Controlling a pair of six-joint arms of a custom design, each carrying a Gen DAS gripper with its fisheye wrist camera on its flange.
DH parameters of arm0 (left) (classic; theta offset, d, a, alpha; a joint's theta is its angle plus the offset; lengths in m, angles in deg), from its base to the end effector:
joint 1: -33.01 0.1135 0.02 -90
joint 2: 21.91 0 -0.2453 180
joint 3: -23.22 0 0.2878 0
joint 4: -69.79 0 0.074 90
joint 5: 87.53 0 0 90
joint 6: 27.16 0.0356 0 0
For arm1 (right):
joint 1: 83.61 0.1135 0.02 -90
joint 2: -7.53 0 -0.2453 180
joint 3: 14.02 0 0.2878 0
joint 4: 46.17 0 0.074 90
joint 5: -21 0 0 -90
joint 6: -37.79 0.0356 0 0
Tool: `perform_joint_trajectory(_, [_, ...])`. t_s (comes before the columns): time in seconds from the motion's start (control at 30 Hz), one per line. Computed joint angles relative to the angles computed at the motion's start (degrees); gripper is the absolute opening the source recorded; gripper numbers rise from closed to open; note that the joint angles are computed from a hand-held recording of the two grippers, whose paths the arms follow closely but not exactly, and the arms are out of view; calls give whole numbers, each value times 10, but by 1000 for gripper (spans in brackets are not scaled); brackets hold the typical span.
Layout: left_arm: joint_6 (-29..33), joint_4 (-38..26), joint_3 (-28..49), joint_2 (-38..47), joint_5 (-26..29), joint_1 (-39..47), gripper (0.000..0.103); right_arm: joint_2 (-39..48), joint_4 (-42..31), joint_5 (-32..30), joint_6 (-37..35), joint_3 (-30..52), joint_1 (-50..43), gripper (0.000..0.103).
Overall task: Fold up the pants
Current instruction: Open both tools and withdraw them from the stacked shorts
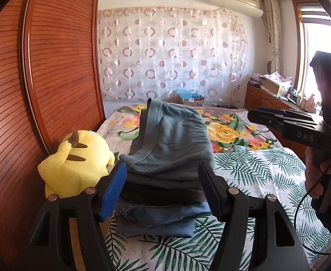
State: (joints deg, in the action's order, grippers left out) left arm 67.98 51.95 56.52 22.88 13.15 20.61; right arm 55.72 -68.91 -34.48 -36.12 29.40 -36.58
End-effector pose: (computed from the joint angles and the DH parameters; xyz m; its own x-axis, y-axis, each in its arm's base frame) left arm 0.2163 -0.0543 0.1756 -0.4434 0.1876 -0.8764 0.4102 0.9119 -0.0123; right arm 0.1749 0.1581 0.2247 -0.3746 -0.0672 -0.9247 -0.1628 0.9866 -0.0057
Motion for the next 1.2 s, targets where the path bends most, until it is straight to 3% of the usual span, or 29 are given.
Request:
perform_joint_trajectory(0.07, [2,-14,-4,-22,3,1,68,-15,-10,23,10,-8,23,43])
perform_joint_trajectory(0.13, [1,-29,-12,-54,8,2,79,-34,-26,51,24,-17,50,44])
perform_joint_trajectory(0.37, [8,-98,-20,-136,20,1,83,-77,-70,124,65,-37,123,46])
perform_joint_trajectory(0.4, [9,-110,-20,-146,20,-1,86,-85,-80,136,73,-39,135,47])
perform_joint_trajectory(0.43, [7,-121,-21,-158,18,-3,97,-90,-88,149,82,-41,148,49])
perform_joint_trajectory(0.5, [2,-132,-29,-188,26,0,103,-98,-99,166,95,-45,165,51])
perform_joint_trajectory(0.9, [-3,-191,-39,-260,-2,-8,103,-92,-166,249,192,-44,257,57])
perform_joint_trajectory(0.97, [0,-205,-44,-272,18,3,103,-85,-177,257,213,-43,265,59])
perform_joint_trajectory(1.1, [1,-217,-54,-286,31,5,103,-60,-209,282,269,-33,290,68])
perform_joint_trajectory(1.2, [-7,-222,-61,-297,5,-18,103,-38,-250,298,325,-20,309,71])
